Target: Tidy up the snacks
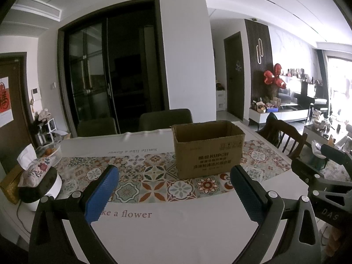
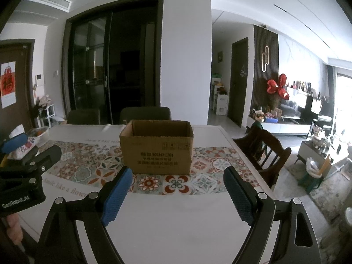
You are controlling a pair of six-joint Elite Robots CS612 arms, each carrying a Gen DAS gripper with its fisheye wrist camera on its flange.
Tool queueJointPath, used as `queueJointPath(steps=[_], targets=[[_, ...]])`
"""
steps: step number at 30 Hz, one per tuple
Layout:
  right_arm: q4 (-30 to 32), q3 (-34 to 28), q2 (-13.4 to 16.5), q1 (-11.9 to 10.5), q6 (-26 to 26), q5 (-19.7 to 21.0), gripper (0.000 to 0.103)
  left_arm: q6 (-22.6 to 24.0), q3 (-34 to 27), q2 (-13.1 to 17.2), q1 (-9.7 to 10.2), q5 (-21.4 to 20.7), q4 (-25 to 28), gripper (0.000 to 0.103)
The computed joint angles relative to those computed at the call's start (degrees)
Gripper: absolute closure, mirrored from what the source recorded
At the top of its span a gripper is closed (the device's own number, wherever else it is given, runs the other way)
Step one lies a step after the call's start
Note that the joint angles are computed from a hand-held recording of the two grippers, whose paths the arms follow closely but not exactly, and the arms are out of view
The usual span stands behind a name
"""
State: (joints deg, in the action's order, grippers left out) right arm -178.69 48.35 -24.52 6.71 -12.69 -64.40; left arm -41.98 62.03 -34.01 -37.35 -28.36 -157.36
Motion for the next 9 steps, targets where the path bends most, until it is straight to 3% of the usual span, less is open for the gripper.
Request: queueJointPath(steps=[9], targets=[[-0.04, 0.03, 0.02, 0.00, -0.17, 0.12, 0.018, 0.23, 0.50, -0.14, 0.02, -0.15, -0.58, 0.000]])
